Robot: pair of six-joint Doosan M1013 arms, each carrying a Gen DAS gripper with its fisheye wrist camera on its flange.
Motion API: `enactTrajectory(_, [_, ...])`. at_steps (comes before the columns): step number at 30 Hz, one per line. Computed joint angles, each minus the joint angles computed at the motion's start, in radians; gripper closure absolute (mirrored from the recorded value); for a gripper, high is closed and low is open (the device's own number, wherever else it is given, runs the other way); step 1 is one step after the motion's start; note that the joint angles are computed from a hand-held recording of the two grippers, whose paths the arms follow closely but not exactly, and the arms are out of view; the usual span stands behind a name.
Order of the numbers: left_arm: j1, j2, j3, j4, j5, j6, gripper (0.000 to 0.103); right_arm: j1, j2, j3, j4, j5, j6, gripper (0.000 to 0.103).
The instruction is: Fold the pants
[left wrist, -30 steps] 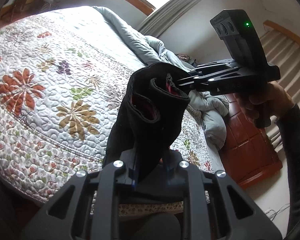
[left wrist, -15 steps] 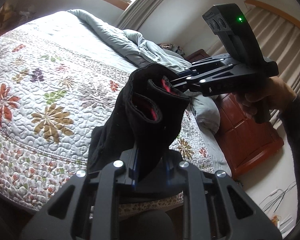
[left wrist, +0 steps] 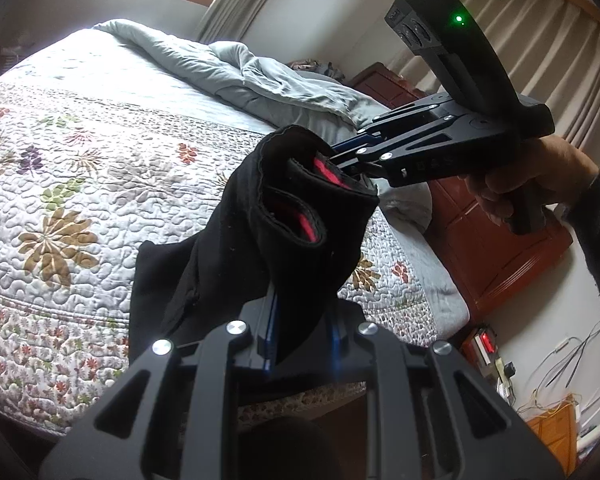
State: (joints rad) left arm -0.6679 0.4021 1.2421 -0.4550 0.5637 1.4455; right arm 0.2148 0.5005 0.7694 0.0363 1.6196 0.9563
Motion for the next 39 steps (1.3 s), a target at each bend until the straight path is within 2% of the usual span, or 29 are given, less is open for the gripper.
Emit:
enactTrajectory(4, [-0.012, 0.022, -0.025, 0.006, 0.023, 0.006, 0.084, -0.021, -0.023, 0.051, 0.006, -0.030, 0.001, 0.090])
enactTrajectory(16, [-0.039, 0.082, -0.080, 0.037, 0.075, 0.020, 0.084, -0.068, -0.042, 0.148, 0.036, -0.065, 0.005, 0.091])
enactTrajectory(39, [-0.048, 0.170, -0.164, 0.005, 0.169, 0.056, 0.084, -0.116, -0.030, 0.218, 0.066, -0.088, -0.006, 0.091])
